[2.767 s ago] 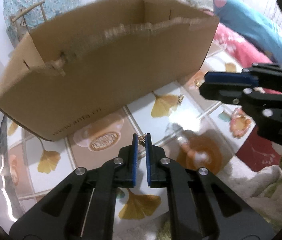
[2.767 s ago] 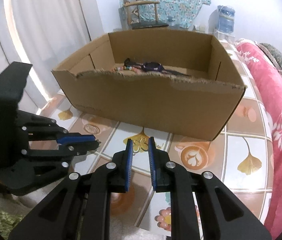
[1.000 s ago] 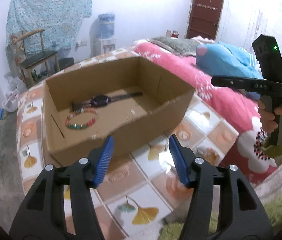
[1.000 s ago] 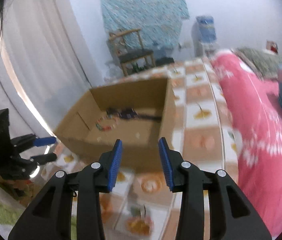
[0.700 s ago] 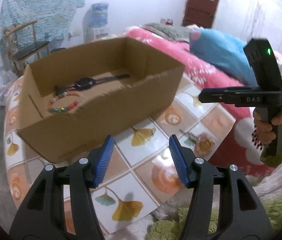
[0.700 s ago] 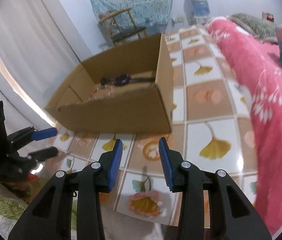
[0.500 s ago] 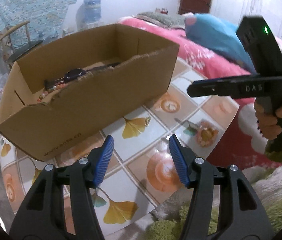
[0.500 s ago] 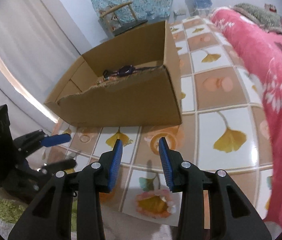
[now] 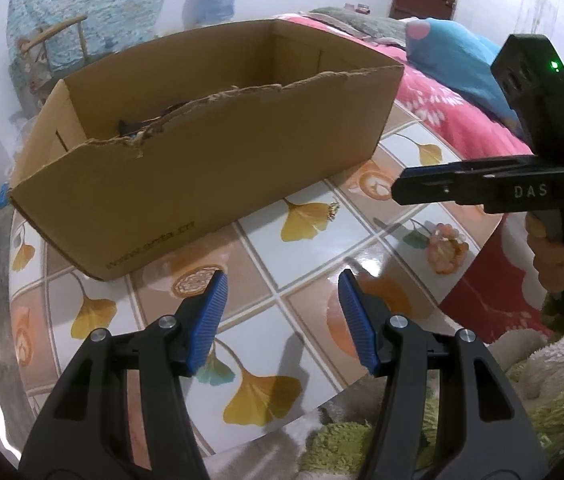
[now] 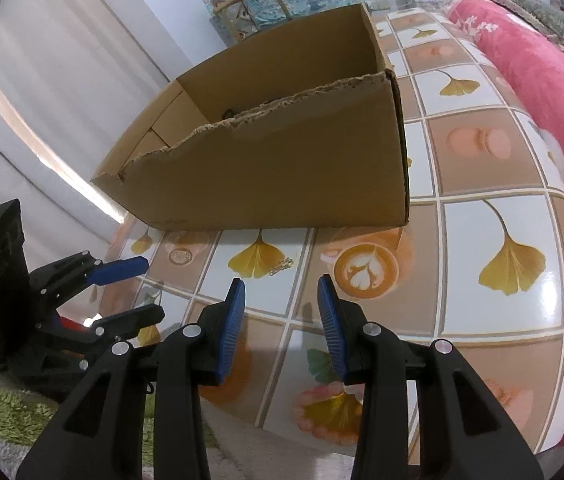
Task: Organize jewelry
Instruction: 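Withdraw both tools from the box and move them over the table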
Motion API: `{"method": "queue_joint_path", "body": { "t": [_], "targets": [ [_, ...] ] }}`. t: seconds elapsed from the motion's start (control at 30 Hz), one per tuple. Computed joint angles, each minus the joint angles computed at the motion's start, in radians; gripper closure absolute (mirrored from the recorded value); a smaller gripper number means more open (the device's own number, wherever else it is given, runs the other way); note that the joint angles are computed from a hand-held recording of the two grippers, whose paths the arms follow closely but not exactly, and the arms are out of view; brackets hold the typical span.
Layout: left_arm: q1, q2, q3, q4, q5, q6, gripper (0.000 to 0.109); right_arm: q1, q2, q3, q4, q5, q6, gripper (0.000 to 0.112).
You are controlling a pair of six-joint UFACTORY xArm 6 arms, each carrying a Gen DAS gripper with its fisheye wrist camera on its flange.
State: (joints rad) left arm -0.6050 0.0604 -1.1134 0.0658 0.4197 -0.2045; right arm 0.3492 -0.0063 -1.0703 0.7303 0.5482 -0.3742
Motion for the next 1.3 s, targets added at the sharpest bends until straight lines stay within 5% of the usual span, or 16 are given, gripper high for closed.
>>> {"method": "queue_joint_path", "body": {
  "t": [0.67, 1.3],
  "targets": [
    [0.041, -0.031, 0.035, 0.091, 0.001, -0.121, 0.054, -0.010, -0.022, 0.025, -0.028, -0.025, 0.034, 0.075],
    [0.044, 0.001, 0.006, -0.048, -0.050, 0.012, 0.054, -0.002, 0.041, -0.062, -0.013, 0.012, 0.015, 0.070]
  ]
}}
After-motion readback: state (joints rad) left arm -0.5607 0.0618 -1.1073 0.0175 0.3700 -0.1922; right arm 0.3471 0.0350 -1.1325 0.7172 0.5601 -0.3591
